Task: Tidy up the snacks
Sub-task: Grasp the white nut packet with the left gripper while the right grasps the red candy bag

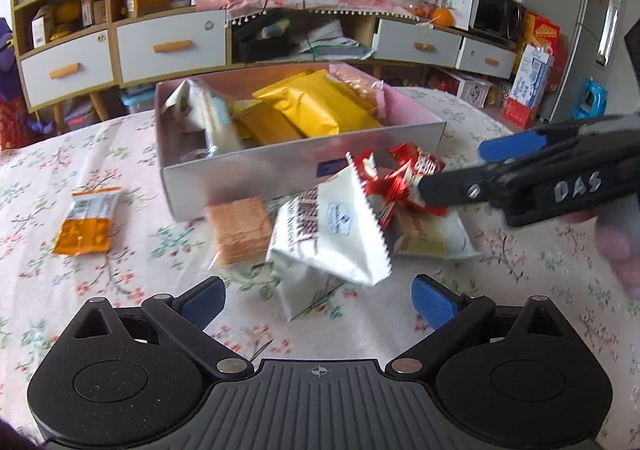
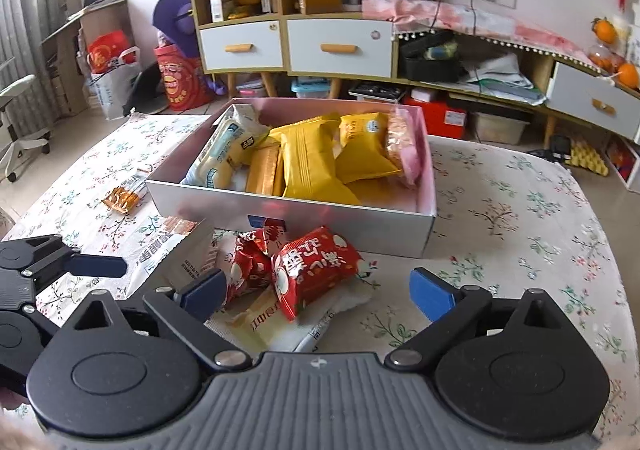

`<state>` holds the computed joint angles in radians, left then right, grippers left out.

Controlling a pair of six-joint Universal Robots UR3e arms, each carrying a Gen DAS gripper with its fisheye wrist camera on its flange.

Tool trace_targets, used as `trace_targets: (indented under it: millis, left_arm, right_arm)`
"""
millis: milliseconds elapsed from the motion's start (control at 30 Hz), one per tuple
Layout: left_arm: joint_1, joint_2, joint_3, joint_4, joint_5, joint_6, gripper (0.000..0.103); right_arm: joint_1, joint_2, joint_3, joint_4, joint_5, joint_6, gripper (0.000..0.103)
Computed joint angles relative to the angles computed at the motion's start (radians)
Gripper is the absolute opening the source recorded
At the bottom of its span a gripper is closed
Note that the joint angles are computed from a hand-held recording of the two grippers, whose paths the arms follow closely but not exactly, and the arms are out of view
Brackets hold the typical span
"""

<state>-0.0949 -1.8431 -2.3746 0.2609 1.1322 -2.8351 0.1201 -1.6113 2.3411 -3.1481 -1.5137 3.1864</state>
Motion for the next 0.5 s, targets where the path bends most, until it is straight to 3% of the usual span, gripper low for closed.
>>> trace_targets:
  millis: [233, 433, 500]
  left_arm:
    - [-0.018, -0.052, 0.062, 0.009, -0.019, -0.078, 0.095]
    - [-0.031, -0.077, 0.094, 0.007, -0.017, -0.112, 0.083]
    - [-0.035, -0.079, 0.100, 0.004, -0.013, -0.123, 0.075]
  right_arm:
    - [-0.020, 0.044, -0.001, -0.031, 0.025, -0.032, 0.086]
    - [-0.049, 0.062, -0.003, -0.043, 0.051, -0.024, 0.078]
    - [-0.051, 0.066, -0.005, -0.046, 0.056, -0.021, 0.076]
